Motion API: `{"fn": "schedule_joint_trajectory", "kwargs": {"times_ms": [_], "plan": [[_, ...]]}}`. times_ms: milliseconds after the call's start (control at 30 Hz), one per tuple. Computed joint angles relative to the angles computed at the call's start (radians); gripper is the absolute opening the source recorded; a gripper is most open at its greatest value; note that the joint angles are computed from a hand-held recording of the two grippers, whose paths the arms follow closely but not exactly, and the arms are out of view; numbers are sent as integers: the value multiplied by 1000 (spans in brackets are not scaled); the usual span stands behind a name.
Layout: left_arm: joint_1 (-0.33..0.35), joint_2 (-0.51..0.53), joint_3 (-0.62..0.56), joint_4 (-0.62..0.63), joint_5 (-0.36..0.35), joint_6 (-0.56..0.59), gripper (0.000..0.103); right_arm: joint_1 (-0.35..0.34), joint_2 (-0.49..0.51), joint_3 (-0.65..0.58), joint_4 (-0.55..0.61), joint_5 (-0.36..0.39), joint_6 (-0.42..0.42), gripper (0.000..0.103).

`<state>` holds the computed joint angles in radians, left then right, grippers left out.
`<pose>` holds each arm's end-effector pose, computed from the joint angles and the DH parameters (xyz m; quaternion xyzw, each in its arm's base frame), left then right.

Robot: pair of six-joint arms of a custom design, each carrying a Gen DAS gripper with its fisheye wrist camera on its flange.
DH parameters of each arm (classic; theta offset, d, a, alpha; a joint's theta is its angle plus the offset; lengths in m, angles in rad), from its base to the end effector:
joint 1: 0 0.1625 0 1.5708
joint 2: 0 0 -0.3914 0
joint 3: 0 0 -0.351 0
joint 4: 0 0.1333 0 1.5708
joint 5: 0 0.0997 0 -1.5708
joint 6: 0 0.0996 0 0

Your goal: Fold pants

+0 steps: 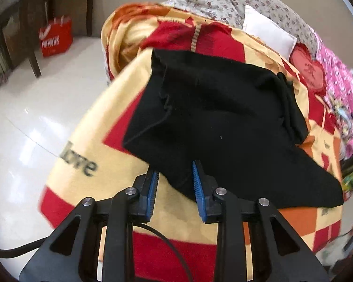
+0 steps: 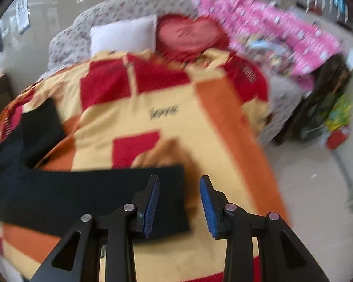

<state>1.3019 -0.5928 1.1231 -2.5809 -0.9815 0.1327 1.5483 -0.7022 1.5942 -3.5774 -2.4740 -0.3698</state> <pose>-0.0185 -0.7771 0.1762 0.1178 0.9246 -0.2460 0.2660 0.0412 -0.6195 0.2045 -0.0954 -0.7920 0.3946 0.4560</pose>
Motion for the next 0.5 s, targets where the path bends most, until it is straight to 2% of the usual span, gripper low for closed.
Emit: {"fn": "schedule_joint_trajectory", "kwargs": {"times_ms": [33, 67, 167, 233, 300, 400, 500], "plan": [[-8, -8, 13, -15, 19, 23, 27, 9, 0, -4, -14, 1, -13, 33], [-16, -15, 25, -35, 33, 50, 27, 18, -8, -2, -19, 38, -17, 33], [-40, -36, 74, -142, 93, 136, 27, 33, -16, -8, 62, 187, -21, 35], [-46, -48, 88, -170, 95, 163, 32, 34, 2, -36, 161, 274, -8, 35], [-45, -53, 83, -171, 72, 159, 42, 27, 32, -78, 259, 353, 13, 35], [-41, -27, 45, -177, 29, 155, 50, 27, 111, -178, 388, 400, 1, 35], [-33, 19, -21, -131, -20, 119, 50, 33, 197, -279, 484, 371, -18, 35]]}}
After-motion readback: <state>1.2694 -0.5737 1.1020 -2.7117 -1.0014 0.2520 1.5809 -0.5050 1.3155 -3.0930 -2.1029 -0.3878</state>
